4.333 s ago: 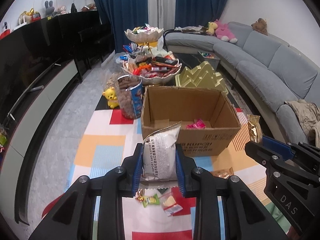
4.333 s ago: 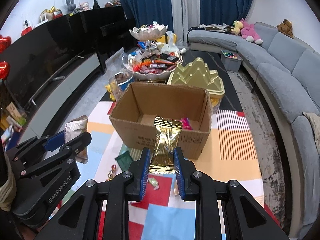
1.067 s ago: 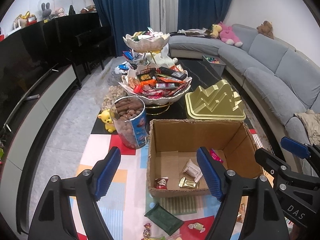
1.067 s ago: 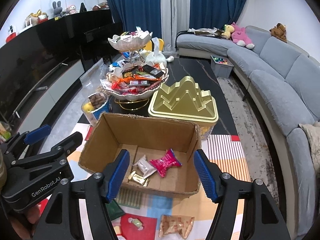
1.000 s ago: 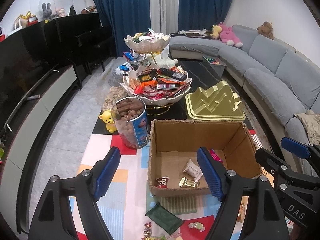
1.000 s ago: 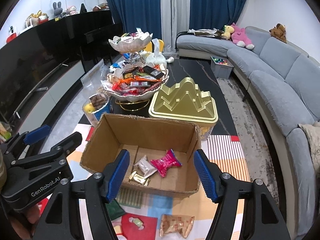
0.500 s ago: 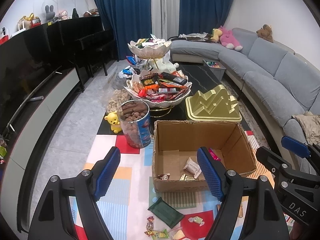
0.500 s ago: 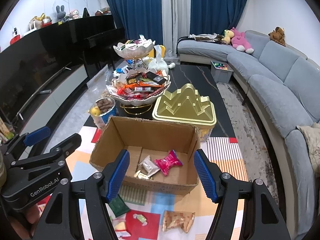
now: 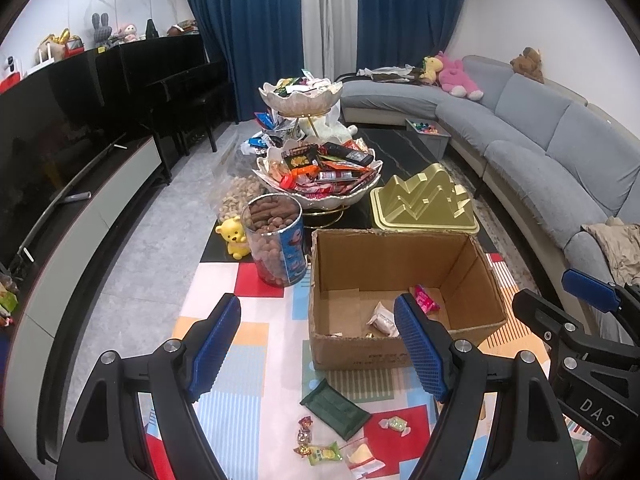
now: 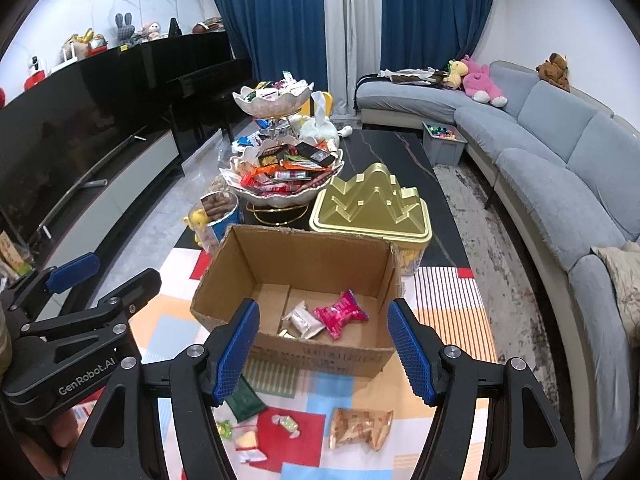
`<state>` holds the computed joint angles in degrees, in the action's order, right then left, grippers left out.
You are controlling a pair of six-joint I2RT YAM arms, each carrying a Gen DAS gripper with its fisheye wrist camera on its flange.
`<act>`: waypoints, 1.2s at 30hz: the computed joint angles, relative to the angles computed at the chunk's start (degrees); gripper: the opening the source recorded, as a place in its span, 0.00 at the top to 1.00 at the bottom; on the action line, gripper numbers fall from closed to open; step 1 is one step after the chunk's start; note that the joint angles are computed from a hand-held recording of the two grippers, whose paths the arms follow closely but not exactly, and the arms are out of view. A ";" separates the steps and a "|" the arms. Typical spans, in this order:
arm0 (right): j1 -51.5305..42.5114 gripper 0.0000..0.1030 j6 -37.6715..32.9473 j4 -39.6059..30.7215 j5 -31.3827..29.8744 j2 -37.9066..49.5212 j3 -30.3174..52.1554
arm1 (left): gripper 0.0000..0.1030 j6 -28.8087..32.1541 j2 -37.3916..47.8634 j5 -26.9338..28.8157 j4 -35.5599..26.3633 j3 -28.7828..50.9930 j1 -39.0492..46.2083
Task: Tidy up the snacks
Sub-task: 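Withdraw both open tools from the box back toward the remaining snacks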
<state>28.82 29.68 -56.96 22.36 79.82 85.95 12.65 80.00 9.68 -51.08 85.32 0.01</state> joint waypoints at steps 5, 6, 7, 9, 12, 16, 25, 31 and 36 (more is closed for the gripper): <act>1.18 0.35 1.12 -0.48 0.39 -1.07 -1.40 | 0.23 0.93 -2.14 0.46 -0.15 -2.40 0.98; 1.46 0.35 1.33 -0.55 0.46 -1.27 -1.79 | 0.23 1.19 -2.62 0.54 -0.20 -3.00 1.20; 1.81 0.35 1.65 -0.76 0.63 -1.32 -1.86 | 0.23 1.41 -2.83 0.70 -0.30 -3.31 1.42; 2.24 0.35 2.10 -0.84 0.63 -1.79 -2.65 | 0.23 1.83 -3.26 1.04 -0.46 -4.03 1.91; 3.02 0.35 2.91 -0.98 0.68 -2.31 -3.70 | 0.23 2.31 -3.87 1.20 -0.65 -4.96 2.37; 3.65 0.35 3.77 -0.95 0.45 -2.97 -5.17 | 0.23 2.63 -4.69 1.19 -0.89 -6.20 2.59; 5.02 0.35 5.56 -1.01 0.50 -4.19 -8.55 | 0.23 3.88 -5.59 0.62 -1.19 -8.27 3.33; 5.86 0.35 6.39 -0.75 0.38 -4.87 -10.87 | 0.23 5.00 -6.99 0.72 -0.95 -10.64 3.81; 6.91 0.35 7.33 -0.84 0.49 -5.29 -12.44 | 0.23 5.76 -8.73 0.44 -0.33 -13.87 4.05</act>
